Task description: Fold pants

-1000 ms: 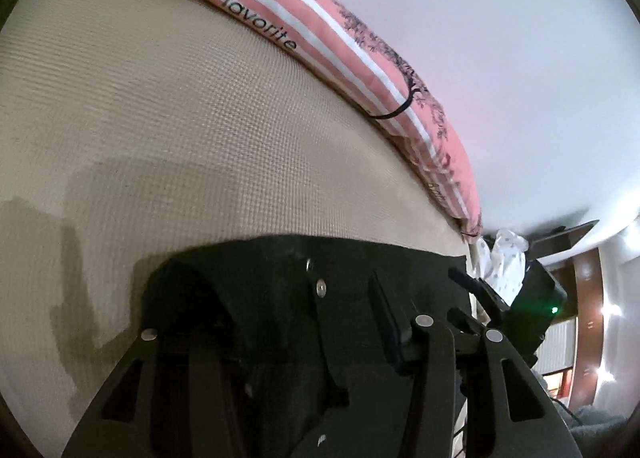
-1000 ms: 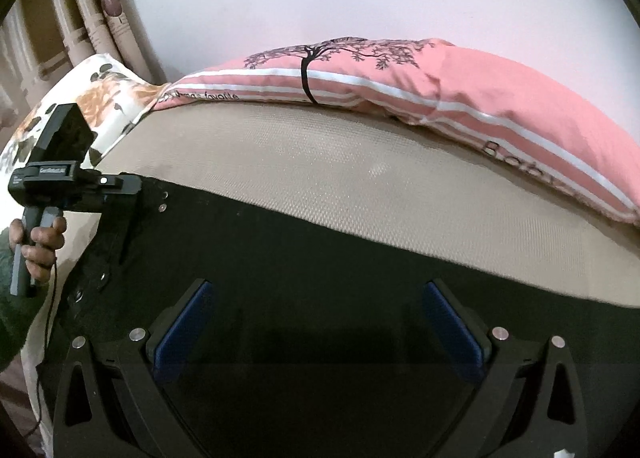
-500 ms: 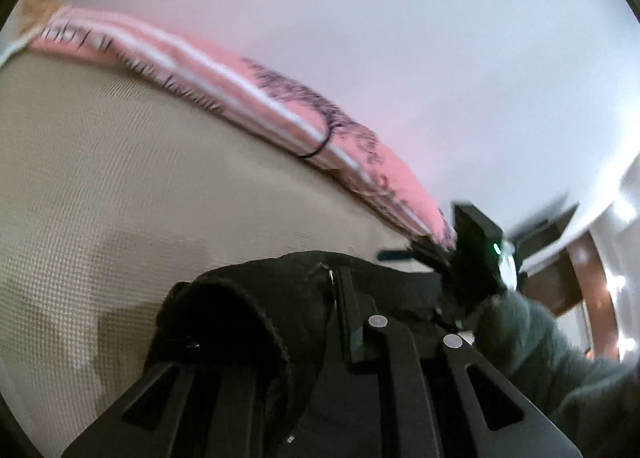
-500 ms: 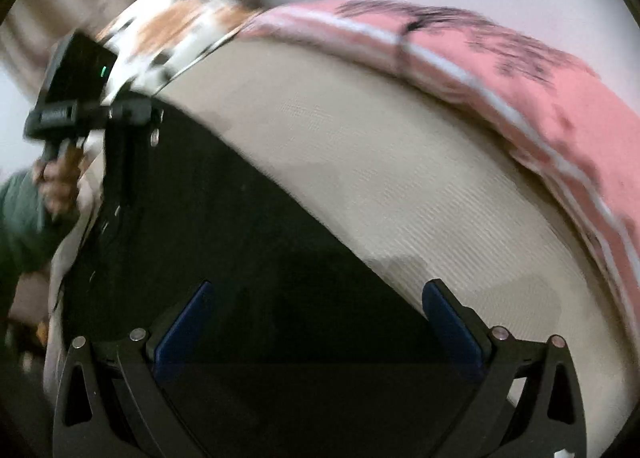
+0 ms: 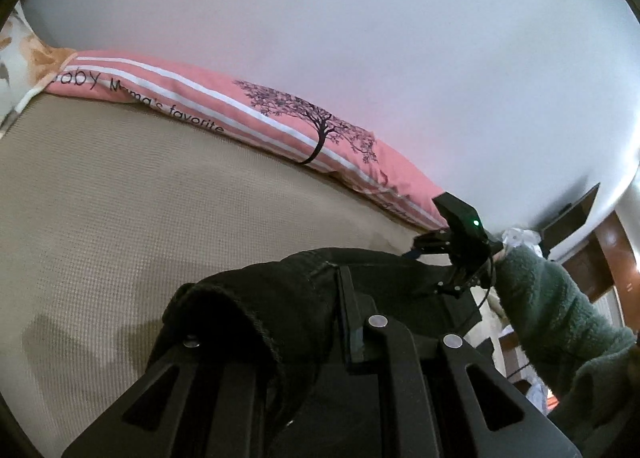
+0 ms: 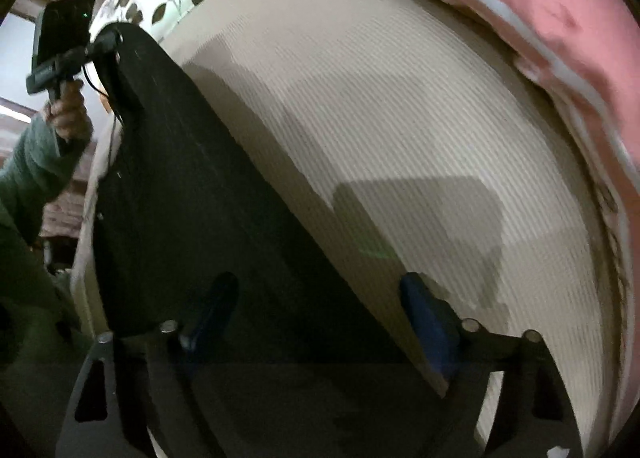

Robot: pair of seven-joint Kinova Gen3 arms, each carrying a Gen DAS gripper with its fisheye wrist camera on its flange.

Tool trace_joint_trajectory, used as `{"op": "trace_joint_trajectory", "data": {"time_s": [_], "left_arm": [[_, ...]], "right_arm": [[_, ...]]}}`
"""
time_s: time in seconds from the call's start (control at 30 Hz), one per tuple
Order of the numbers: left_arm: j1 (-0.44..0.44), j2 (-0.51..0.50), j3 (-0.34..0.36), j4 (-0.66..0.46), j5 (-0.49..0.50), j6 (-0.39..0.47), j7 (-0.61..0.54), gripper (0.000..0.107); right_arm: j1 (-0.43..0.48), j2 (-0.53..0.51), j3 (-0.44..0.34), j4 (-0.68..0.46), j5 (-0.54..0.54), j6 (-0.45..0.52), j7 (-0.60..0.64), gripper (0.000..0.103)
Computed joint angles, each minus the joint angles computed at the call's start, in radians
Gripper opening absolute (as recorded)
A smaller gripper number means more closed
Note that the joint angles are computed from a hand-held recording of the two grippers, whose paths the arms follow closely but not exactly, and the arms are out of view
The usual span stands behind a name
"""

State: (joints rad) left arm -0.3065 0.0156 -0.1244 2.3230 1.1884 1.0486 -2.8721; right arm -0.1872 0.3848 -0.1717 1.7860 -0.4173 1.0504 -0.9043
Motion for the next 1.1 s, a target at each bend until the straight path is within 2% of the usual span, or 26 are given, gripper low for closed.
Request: {"op": "trace_joint_trajectory", "data": {"time_s": [0.07, 0.13, 0.23, 0.27, 0.3, 0.4, 0.6, 0.67, 0.8, 0.93, 1.1], "left_arm": [[0.019, -0.024, 0.015, 0.004, 0.002, -0.044, 0.028, 0.013], [0.042, -0.034, 0.028, 0.004, 0.003, -0.086, 0.066, 0.013], [0.076, -0.059, 0.044, -0.002, -0.020, -0.147, 0.138, 0.013], [0.088, -0.067, 0.049, -0.003, -0.032, -0.168, 0.164, 0.013], [0.098, -0.073, 0.051, -0.005, -0.045, -0.179, 0.183, 0.013], [0.134, -0.101, 0.061, -0.001, -0.082, -0.241, 0.237, 0.013], [0.163, -0.139, 0.032, 0.007, -0.114, -0.246, 0.268, 0.013], [0.163, -0.157, 0.017, 0.013, -0.125, -0.227, 0.266, 0.013], [0.163, -0.199, -0.002, 0.027, -0.166, -0.194, 0.268, 0.013], [0.161, -0.262, -0.034, 0.039, -0.254, -0.121, 0.257, 0.013], [0.161, -0.331, -0.085, 0.080, -0.353, -0.047, 0.238, 0.014]], "right_arm": [[0.046, -0.019, -0.021, 0.028, 0.016, -0.003, 0.059, 0.062], [0.044, -0.030, 0.009, 0.047, 0.002, -0.005, 0.086, 0.056], [0.038, -0.045, 0.029, 0.080, -0.005, -0.046, 0.079, 0.035], [0.042, -0.053, 0.026, 0.091, -0.001, -0.065, 0.064, 0.022], [0.064, -0.060, 0.018, 0.096, -0.002, -0.069, 0.061, 0.015], [0.052, -0.143, 0.028, 0.181, -0.017, -0.159, 0.069, 0.011], [0.009, -0.360, 0.045, 0.332, -0.028, -0.278, -0.008, 0.008], [-0.007, -0.414, 0.060, 0.350, -0.009, -0.279, -0.071, 0.008], [-0.008, -0.540, -0.033, 0.401, 0.068, -0.276, -0.234, 0.007], [-0.116, -0.665, -0.007, 0.443, 0.126, -0.226, -0.392, 0.007], [-0.170, -0.784, -0.072, 0.510, 0.133, -0.203, -0.566, 0.007]]}}
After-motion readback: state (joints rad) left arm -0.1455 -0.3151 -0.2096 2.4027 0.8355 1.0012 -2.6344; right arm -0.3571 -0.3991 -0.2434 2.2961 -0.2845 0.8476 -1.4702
